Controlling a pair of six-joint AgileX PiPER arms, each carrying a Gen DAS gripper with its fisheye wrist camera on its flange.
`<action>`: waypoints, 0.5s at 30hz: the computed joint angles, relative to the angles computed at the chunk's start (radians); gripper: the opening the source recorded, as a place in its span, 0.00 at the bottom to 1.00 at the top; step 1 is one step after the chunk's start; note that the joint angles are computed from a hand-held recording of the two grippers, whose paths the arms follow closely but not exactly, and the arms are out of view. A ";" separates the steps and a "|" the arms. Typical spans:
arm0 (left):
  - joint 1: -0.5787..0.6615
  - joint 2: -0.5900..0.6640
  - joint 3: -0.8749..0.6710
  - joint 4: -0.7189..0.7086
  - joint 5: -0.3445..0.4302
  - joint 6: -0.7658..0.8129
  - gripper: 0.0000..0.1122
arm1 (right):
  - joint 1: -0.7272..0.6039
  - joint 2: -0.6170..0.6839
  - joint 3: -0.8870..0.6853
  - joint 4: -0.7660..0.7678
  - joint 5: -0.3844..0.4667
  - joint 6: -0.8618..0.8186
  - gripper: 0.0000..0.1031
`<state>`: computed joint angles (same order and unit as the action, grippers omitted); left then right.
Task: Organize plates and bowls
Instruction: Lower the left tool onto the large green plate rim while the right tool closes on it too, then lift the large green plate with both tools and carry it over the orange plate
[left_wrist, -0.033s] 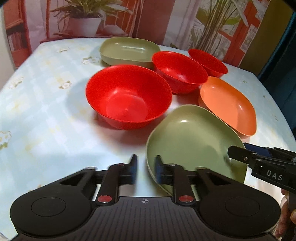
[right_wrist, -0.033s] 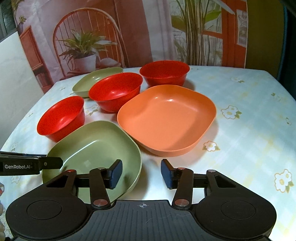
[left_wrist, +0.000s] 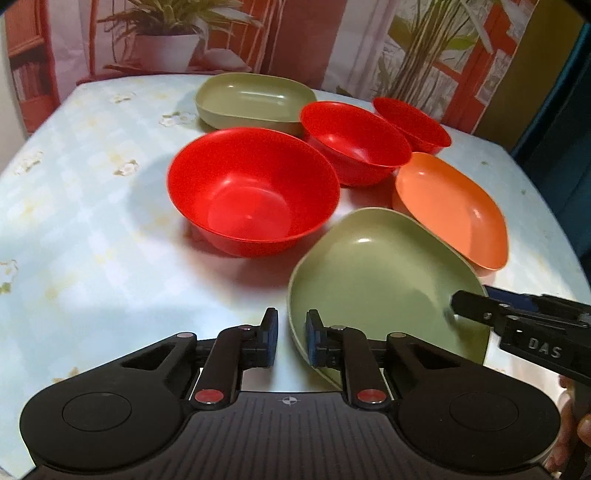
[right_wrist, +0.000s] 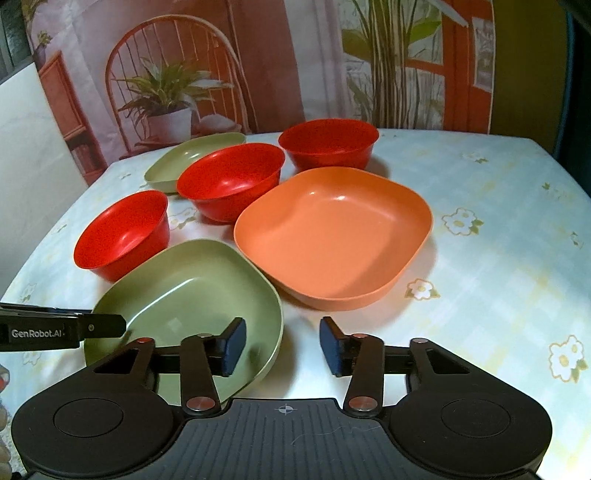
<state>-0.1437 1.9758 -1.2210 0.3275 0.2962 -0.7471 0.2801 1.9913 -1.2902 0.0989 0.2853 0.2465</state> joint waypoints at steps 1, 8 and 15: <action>0.002 -0.002 0.007 0.002 -0.012 -0.001 0.14 | -0.002 0.002 -0.002 0.018 0.004 -0.015 0.32; -0.004 -0.002 0.012 0.011 -0.022 -0.003 0.11 | -0.009 0.011 -0.006 0.159 0.014 -0.148 0.16; -0.010 -0.009 0.016 0.023 -0.012 -0.012 0.11 | -0.014 0.002 0.006 0.199 0.001 -0.184 0.12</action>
